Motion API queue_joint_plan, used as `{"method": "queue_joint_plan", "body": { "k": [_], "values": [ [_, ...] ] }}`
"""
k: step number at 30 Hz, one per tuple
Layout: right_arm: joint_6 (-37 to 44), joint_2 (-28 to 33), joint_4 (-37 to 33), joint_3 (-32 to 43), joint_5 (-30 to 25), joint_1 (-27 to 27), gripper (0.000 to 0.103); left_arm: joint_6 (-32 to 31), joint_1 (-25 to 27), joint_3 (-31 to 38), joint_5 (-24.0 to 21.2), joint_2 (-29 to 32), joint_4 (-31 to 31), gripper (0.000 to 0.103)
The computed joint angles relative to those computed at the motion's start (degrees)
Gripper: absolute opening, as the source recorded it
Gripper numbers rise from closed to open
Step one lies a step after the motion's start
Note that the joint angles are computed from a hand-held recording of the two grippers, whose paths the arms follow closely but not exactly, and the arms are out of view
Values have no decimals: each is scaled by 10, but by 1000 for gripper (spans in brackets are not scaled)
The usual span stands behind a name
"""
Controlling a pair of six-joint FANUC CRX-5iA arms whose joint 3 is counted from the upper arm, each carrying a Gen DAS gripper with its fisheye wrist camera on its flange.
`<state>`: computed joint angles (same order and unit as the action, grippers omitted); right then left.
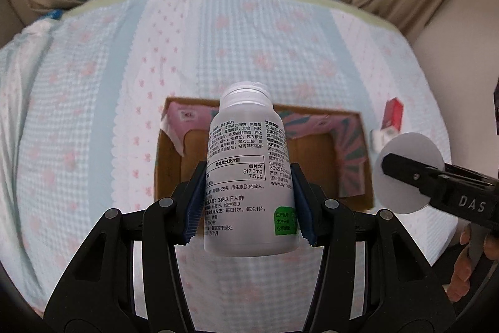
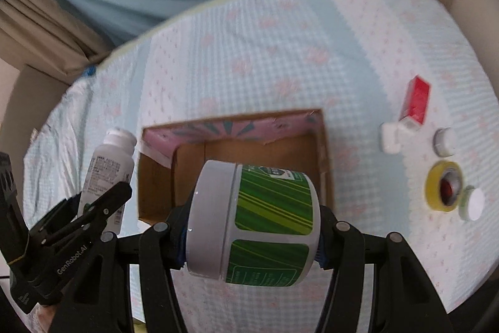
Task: Organize rigid objects
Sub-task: 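Carry the pill bottle and green jar into the cardboard box and release both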
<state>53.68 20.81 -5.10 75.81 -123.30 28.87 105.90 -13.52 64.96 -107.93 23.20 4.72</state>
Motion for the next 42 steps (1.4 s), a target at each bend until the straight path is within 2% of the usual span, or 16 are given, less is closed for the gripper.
{"method": "queue_joint_plan", "body": {
  "k": [5, 10, 15, 19, 20, 21, 22, 23, 27, 32, 42],
  "values": [
    [1, -21, -17, -116, 49, -3, 54, -27, 16, -126, 59, -25, 24, 47],
    [-1, -27, -38, -194, 79, -17, 54, -44, 26, -191, 89, -22, 43, 47],
    [8, -16, -41, -214, 88, -21, 54, -65, 31, -204, 92, -7, 42, 47],
    [24, 19, -41, -172, 63, -22, 55, -96, 22, -162, 62, 19, 15, 48],
    [35, 29, -31, -160, 52, -18, 56, -105, 19, -150, 55, 24, 7, 51],
    [40, 34, -25, -155, 48, -16, 62, -116, 15, -135, 48, 28, -6, 74],
    [30, 32, -40, -154, 52, -23, 93, -122, 13, -127, 44, 30, -15, 101],
    [20, 28, -60, -156, 58, -33, 103, -128, 10, -125, 45, 28, -22, 103],
    [-12, 16, -76, -171, 66, -49, 103, -144, 7, -119, 34, 30, -29, 103],
    [-26, -1, -88, -186, 73, -60, 103, -131, 5, -123, 34, 25, -26, 103],
    [-16, 1, -74, -136, 47, -50, 103, -121, -12, -110, 27, 3, -47, 103]
  ]
}}
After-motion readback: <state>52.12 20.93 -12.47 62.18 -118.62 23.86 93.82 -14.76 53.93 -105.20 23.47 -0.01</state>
